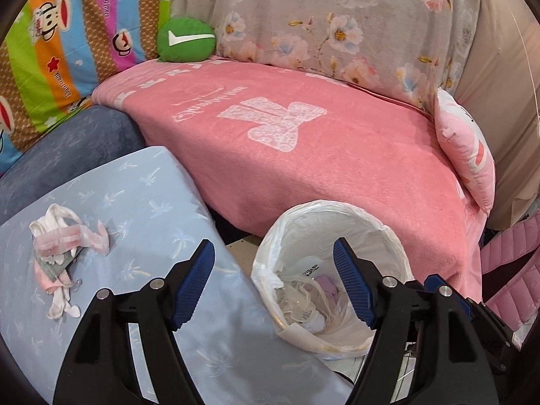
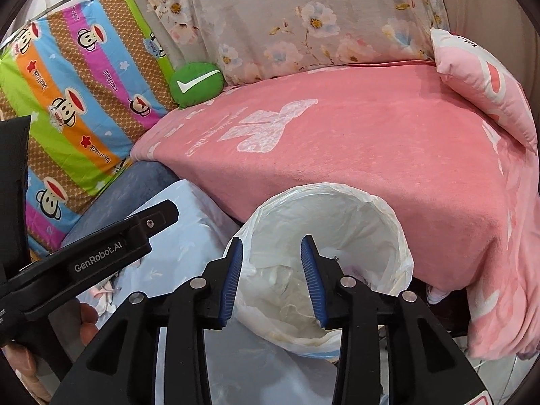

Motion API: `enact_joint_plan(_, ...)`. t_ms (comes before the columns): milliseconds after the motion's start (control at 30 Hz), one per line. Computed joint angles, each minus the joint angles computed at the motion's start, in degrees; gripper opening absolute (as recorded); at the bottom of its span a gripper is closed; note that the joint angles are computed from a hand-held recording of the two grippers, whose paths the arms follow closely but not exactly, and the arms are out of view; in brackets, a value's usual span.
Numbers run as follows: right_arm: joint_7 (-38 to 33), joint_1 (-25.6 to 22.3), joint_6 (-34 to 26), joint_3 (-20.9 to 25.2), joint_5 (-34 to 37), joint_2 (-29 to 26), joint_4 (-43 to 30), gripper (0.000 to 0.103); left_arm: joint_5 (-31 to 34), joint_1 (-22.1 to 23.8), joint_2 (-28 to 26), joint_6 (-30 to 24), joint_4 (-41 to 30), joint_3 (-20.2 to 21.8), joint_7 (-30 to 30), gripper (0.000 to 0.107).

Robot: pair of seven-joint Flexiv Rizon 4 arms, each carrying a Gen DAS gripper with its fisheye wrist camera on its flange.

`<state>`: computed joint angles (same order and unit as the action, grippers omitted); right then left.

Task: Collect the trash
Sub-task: 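Carry the sock and tulle to the bin and open both tools inside it, then move both open tools back toward the pink-and-white packaging on the table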

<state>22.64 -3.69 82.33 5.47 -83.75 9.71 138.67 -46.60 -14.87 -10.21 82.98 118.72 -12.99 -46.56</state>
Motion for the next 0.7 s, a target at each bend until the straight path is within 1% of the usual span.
enact_joint_plan(167, -1.03, 1.65, -0.63, 0.98, 1.21, -1.24, -1.32, 0.036, -0.41, 0.53, 0.88, 1.38, 1.45, 0.80, -0.26, 0.070)
enact_joint_plan(400, -3.68, 5.38, -2.14, 2.35, 3.45, -4.15, -4.26, 0.037, -0.48, 1.73, 1.81, 2.63, 3.16, 2.30, -1.27, 0.070)
enact_joint_plan(700, -6.36, 10.80, -3.33, 2.92, 5.61, -8.86, -8.50, 0.037, 0.50, 4.94, 2.42, 2.89, 5.29, 5.01, -4.00, 0.070)
